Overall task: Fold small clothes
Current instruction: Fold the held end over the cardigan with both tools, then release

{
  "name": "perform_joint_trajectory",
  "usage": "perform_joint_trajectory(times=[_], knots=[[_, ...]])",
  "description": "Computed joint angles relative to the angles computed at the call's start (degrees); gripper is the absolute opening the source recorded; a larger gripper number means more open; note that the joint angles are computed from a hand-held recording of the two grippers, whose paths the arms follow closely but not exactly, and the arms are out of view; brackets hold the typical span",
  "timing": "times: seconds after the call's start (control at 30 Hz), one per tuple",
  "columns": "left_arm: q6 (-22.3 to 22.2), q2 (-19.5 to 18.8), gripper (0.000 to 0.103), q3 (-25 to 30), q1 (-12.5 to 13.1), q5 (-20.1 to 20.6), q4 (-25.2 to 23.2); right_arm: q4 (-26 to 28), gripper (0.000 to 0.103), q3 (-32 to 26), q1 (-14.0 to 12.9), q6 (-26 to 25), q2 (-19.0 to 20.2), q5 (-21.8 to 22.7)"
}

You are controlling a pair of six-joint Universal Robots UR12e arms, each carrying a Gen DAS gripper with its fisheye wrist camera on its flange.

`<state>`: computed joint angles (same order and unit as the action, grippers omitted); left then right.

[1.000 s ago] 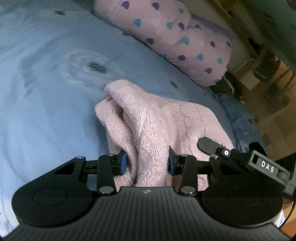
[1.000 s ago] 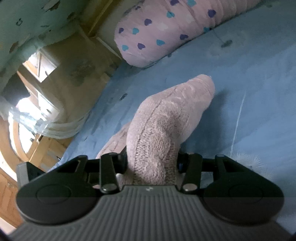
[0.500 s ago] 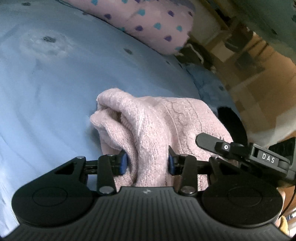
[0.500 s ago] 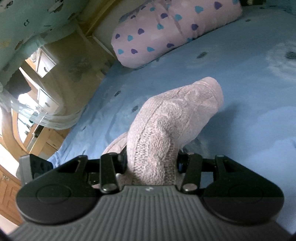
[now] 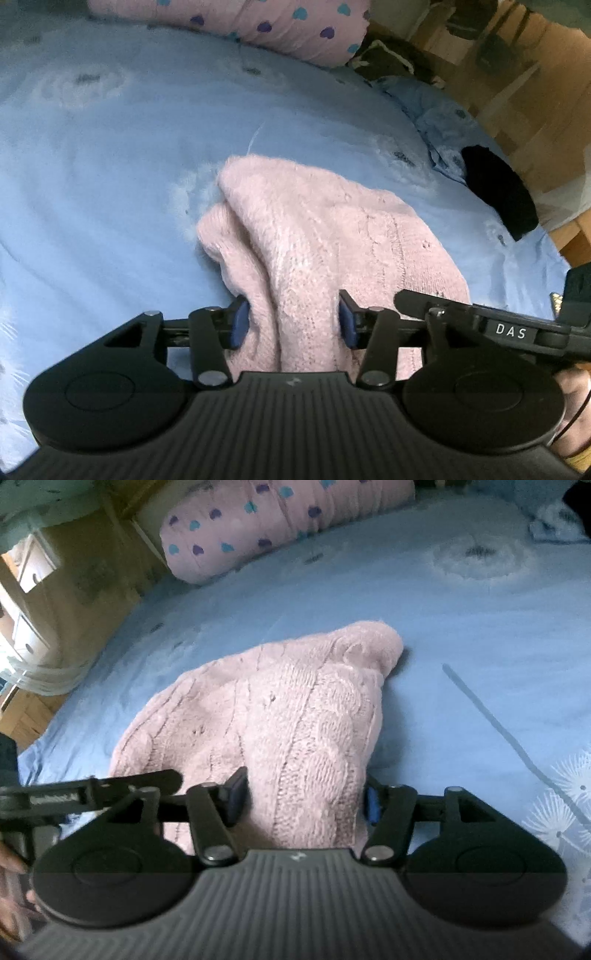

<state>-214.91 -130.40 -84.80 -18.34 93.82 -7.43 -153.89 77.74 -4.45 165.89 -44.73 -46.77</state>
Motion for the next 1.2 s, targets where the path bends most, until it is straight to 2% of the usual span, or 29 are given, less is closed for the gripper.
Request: perform_joint_trajectory(times=[0.17,0.3,0.33,0.37,0.4,0.47,0.5,0.53,0.57,0.63,0.73,0.77,0.8,0.87,0.93,1.0,1.1,1.2], knots=[[1.30,0.27,0.057,0.73,-0.92,7.01,1.50,-2.46,0.064,1.28,-0.34,-0.54,-1.30,-1.19],[0.28,-0.42,0.059,2.60,-0.19,6.73,0.68,-10.92,0.064,1.98,-0.65,3.31,-1.21,-1.40],[-0.33,-0.92,0.059,3.45,-0.02,7.12,0.17,-11.22,0.064,2.03,-0.64,3.44,-1.17,-1.41],[-1.01,-1.25,0.059,4.09,0.13,7.59,-0.63,-13.91,0.064,0.74,-0.69,5.46,-0.30,-1.44],[-1.96,-2.07,0.059,5.75,0.12,8.32,-2.17,-14.20,0.064,-0.34,-0.58,6.93,0.29,-1.93],[-4.32,-3.17,0.059,7.69,0.54,8.77,-4.55,-12.37,0.064,-3.84,-0.24,11.73,2.17,-2.51],[-5.34,-3.63,0.059,8.44,0.75,8.62,-5.37,-12.37,0.064,-3.85,-0.23,11.82,2.17,-2.53],[-6.43,-3.93,0.059,8.83,0.96,8.28,-5.83,-9.97,0.064,-5.79,-0.14,14.29,3.11,-2.43],[-6.98,-4.26,0.059,9.25,1.07,7.94,-6.04,-5.17,0.064,-10.11,0.05,19.17,5.59,-2.09],[-6.98,-4.79,0.059,9.73,1.05,7.97,-6.03,0.07,0.064,-14.06,0.25,22.35,7.71,-1.83],[-4.53,-5.18,0.059,9.57,0.58,9.45,-5.18,4.96,0.063,-17.27,0.55,22.37,9.54,-1.58],[-4.06,-5.27,0.059,9.45,0.45,9.89,-4.78,6.94,0.063,-18.57,0.68,21.98,10.43,-0.88],[-3.74,-5.33,0.059,9.28,0.33,10.38,-4.20,6.52,0.062,-19.30,0.69,20.64,11.41,1.59],[-2.99,-5.50,0.060,9.11,-0.01,11.92,-3.53,4.74,0.031,-19.39,0.56,16.45,11.92,5.46],[-1.74,-5.88,0.060,9.46,-0.33,13.52,-3.67,-0.34,0.026,-19.01,0.34,15.32,12.44,9.15],[-0.50,-6.38,0.060,10.06,-0.60,14.79,-4.20,-2.71,0.026,-18.78,0.64,13.49,12.44,8.03],[-0.07,-6.89,0.062,10.52,-0.71,15.32,-4.23,-3.71,0.026,-18.08,1.70,9.97,12.15,0.34],[-0.07,-6.75,0.062,10.69,-0.81,15.69,-4.92,-4.39,0.032,-17.50,1.59,12.39,12.15,-0.13]])
